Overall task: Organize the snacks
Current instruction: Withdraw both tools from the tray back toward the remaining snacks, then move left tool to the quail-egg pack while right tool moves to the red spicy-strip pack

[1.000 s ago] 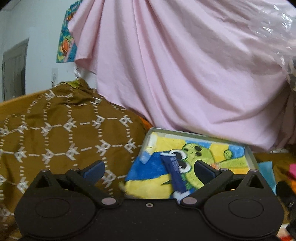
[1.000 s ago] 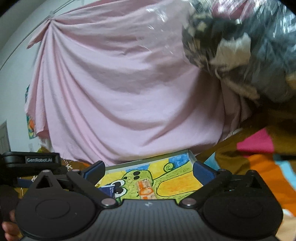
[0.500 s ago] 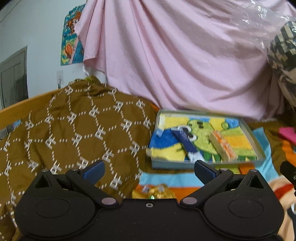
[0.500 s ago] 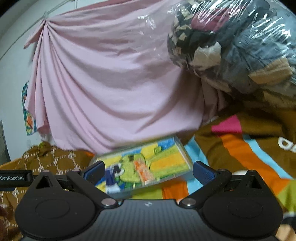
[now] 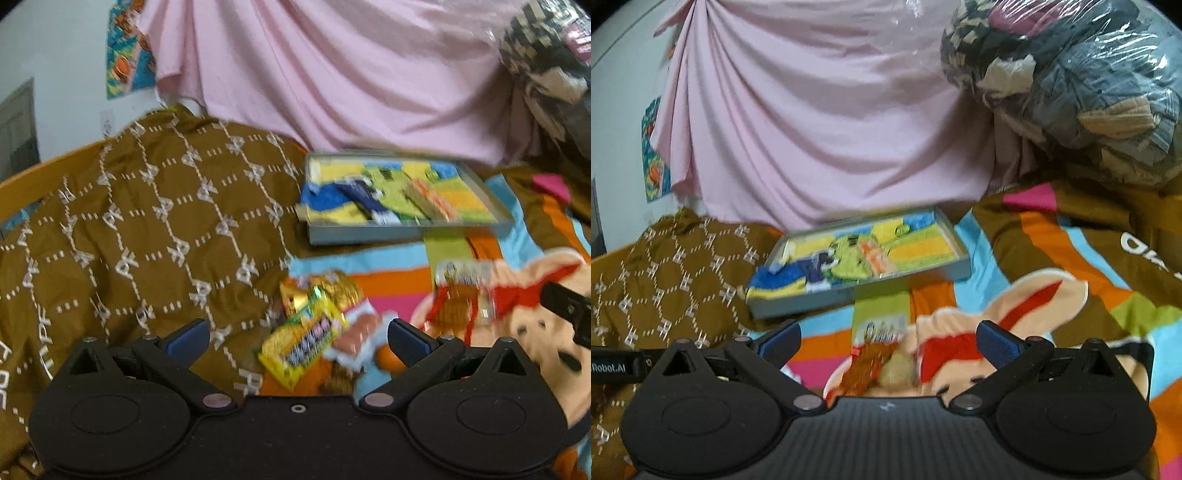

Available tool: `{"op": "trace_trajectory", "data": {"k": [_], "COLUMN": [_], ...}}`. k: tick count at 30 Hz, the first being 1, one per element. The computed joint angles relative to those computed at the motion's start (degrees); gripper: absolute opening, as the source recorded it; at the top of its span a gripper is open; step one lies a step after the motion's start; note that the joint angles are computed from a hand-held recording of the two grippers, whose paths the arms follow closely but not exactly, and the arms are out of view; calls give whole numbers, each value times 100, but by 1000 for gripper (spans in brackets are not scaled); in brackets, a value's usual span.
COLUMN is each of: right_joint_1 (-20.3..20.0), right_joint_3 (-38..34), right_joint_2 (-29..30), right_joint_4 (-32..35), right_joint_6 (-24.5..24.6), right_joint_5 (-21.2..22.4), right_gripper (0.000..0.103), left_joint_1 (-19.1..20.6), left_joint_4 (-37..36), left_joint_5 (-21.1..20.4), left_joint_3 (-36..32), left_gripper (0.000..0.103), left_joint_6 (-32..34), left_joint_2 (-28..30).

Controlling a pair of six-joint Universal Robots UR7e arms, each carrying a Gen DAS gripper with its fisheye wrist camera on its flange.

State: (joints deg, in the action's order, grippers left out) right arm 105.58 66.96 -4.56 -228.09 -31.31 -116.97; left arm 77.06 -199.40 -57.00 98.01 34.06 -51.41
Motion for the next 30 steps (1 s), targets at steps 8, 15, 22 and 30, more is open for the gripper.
{"op": "trace_trajectory", "data": {"k": [8, 15, 22, 30], "right_joint_1": [117, 112, 95, 53], "right_joint_3": [141, 223, 186, 158], "right_joint_2": [-55, -209, -231, -275], "right_joint_4": [1051, 1996, 2401, 2689], "right_joint_6": [85, 795, 865, 815], "right_joint_5": [-637, -840, -834, -503], "right_gripper": [103, 103, 103, 103], "left_joint_1": [193, 344, 417, 483], "left_joint_4": [298, 700, 955, 1400], "left_joint_5": [-80, -230, -338, -520], "left_joint_3": [350, 401, 273, -23], "left_gripper": [102, 102, 102, 102], "left_joint_6": [-51, 41, 273, 577], "left_joint_2": [-199, -273, -196, -49]}}
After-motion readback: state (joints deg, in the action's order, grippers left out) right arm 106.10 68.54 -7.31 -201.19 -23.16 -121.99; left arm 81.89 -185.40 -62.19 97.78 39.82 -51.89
